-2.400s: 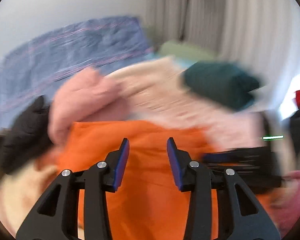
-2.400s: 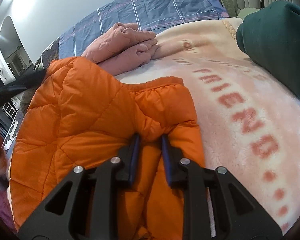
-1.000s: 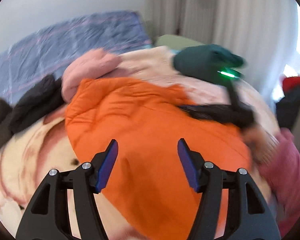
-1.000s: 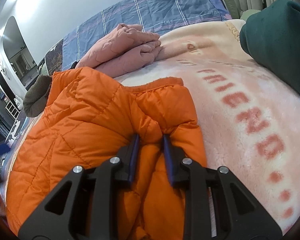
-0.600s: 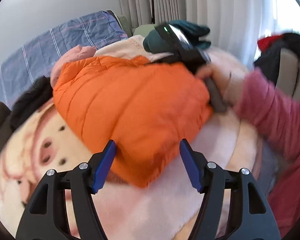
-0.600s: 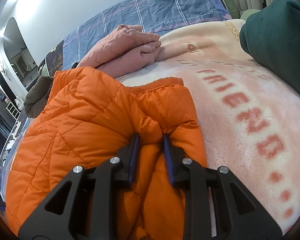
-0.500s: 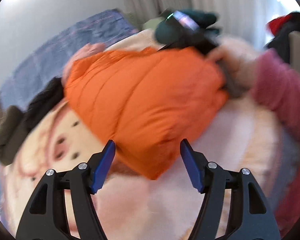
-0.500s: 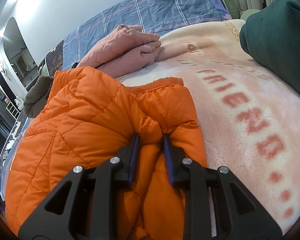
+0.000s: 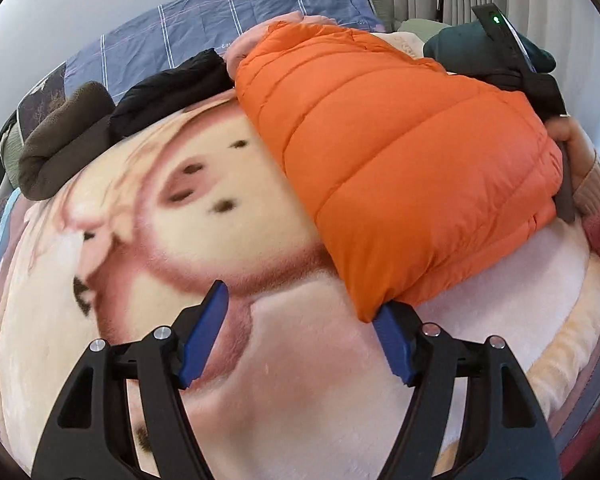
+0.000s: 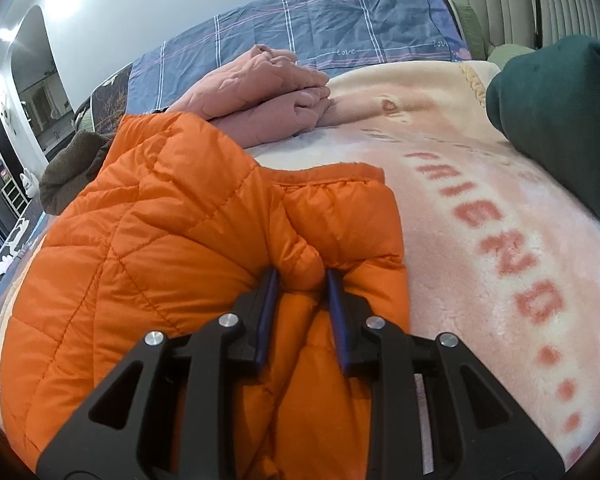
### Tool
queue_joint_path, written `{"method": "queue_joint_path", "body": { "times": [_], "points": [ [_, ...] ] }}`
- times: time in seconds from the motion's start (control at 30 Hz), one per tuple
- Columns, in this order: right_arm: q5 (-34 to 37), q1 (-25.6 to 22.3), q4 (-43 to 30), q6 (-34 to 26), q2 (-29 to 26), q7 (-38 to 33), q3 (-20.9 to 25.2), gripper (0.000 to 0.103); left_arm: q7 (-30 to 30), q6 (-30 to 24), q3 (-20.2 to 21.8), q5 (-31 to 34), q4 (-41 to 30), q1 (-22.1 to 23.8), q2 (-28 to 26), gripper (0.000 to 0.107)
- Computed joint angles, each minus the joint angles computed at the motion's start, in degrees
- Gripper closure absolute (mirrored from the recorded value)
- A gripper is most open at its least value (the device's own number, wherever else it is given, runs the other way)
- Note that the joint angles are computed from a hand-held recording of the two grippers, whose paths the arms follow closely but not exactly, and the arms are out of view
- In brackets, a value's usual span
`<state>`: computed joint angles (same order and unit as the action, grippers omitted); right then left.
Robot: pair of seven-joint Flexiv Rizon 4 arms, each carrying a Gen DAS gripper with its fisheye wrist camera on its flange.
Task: Fold large clothes
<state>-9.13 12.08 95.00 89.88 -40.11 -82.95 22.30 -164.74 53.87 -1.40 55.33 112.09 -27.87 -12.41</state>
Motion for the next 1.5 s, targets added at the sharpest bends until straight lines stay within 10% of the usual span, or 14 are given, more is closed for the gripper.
{"method": "queue_joint_path", "body": {
  "times": [0.1, 0.2, 0.37, 0.47, 0.73, 1.03, 1.3, 1.5],
  "points": [
    [0.50, -0.52, -0.30, -0.61, -0.13, 0.07, 0.90, 0.077, 1.95, -0.17, -0.49, 0.82, 0.00, -0.78, 1.00, 0.047],
    [0.79, -0.27, -0.26, -0.62, 0.01, 0.14, 0.64, 0.077, 5.46, 12.87, -0.38, -2.83, 3.62, 2.69, 3.69, 0.069],
    [0.93, -0.10, -0.42, -0.58, -0.04, 0.05, 0.44, 0.077, 0.24, 17.90, 0.02, 6.86, -2.41, 3.59, 4.15, 0.072],
    [1.08, -0.50, -0.64, -0.73, -0.22, -0.22, 0.94, 0.077, 13.02, 24.86, -1.95, -5.36, -4.08, 8.80, -3.00, 0.071],
    [1.31, -0.39, -0.35, -0.10, -0.08, -0.87, 0.70, 0.075, 16.75, 13.64, 5.29, -2.01, -10.92, -1.56, -10.13, 0.069],
    [1.32, -0.84, -0.67, -0.33, -0.31, -0.74, 1.12, 0.075, 17.14, 16.26, 10.73, -3.15, -14.02, -2.72, -7.24, 0.063],
    [1.54, -1.39, -0.69, -0.41, -0.43, -1.01, 1.89, 0.075, 30.85, 17.28, 4.63, -25.67, -23.80, 11.87, -16.08, 0.063],
    [2.07, -1.43, -1.24, -0.85, -0.65, -0.45, 1.90, 0.075, 36.95, 12.99, 7.27, -32.30, -29.64, 11.03, -24.98, 0.057]
  ]
}}
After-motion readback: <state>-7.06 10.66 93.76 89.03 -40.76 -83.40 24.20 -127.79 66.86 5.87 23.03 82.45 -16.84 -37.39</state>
